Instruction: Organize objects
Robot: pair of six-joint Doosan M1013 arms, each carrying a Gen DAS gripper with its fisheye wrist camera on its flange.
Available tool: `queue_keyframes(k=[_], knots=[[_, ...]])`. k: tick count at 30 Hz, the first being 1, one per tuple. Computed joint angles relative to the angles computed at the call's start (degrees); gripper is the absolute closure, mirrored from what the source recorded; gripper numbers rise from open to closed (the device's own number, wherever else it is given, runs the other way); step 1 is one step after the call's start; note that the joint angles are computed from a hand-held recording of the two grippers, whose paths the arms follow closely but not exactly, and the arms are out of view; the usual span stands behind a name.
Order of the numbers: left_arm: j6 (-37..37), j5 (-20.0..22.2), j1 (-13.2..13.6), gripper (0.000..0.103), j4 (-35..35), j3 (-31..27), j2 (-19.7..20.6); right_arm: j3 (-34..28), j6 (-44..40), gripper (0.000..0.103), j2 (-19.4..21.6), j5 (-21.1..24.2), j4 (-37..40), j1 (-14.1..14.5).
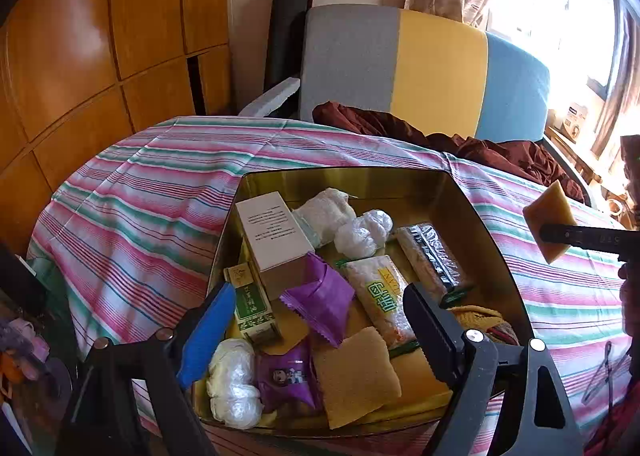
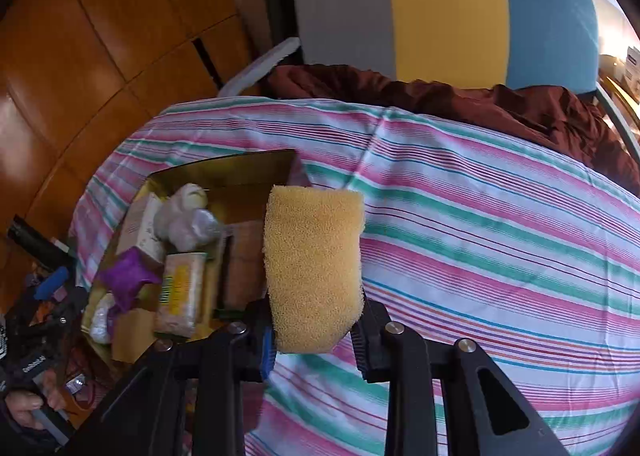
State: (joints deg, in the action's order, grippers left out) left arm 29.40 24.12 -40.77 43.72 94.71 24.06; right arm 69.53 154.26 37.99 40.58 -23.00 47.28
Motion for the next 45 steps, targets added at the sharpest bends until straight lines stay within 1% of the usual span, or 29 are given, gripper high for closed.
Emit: queue_keyframes(k=[5, 7, 10, 13, 17, 19, 21, 23, 25, 29, 34, 38, 42, 45], knots=[[-1.69, -0.02, 0.53, 0.015, 0.44, 1.15, -0.64, -6.05, -9.95, 0.074, 3.81, -0.31, 9.33, 0.21], [-2.58, -0.27, 0.70, 0.015, 0.93, 1.69, -0.92, -8.22, -14.95, 0.074, 5.40, -0.15, 15.29, -0.13], [-3.37, -0.27, 0.85, 0.014, 1.22, 2.14, -1.13, -12.03, -20.38, 0.074, 7.99, 1.96, 21.29, -0.47], [-4.22, -0.47, 1.12, 0.011, 1.11, 2.46, -1.34, -15.70, -22.61, 0.073, 10.33, 5.09, 23.23, -0.57], [-5.96, -0.49, 1.44, 0.008, 2.30, 2.90, -1.66, -19.32, -19.16, 0.071, 12.37, 10.53, 19.83, -0.51], [-7.52, -0.52, 1.56, 0.005, 3.53, 3.32, -1.87, -19.43, -17.28, 0.058, 12.32, 10.76, 17.99, -0.47], [-8.24, -0.65, 1.76, 0.004, 3.85, 3.72, -2.04, -18.67, -16.17, 0.051, 11.73, 9.64, 16.54, -0.34], [-8.28, -1.01, 2.09, 0.003, 3.23, 4.01, -2.10, -18.35, -14.53, 0.045, 11.31, 9.48, 14.11, -0.07], [-8.21, -1.49, 2.39, 0.002, 2.25, 4.23, -2.17, -18.54, -12.39, 0.030, 11.07, 10.49, 10.83, 0.35], [-9.90, -1.90, 2.51, 0.000, 3.08, 4.48, -2.35, -17.73, -8.43, 0.029, 10.21, 10.99, 5.88, 1.13], [-13.94, -0.39, 1.59, 0.000, 8.03, 4.50, -2.60, -17.16, -3.67, 0.029, 9.71, 12.95, -1.15, 2.74], [-16.34, -0.19, 0.91, 0.000, 10.39, 4.77, -3.01, -15.04, 5.26, 0.028, 8.84, 16.01, -9.92, 5.11], [-19.11, 1.45, -0.33, 0.000, 13.26, 4.97, -3.27, -12.89, 15.13, 0.027, 8.13, 21.42, -17.90, 7.58], [-21.86, 3.95, -1.56, 0.000, 16.60, 5.12, -3.33, -11.97, 19.34, 0.024, 7.95, 25.87, -21.55, 9.11]])
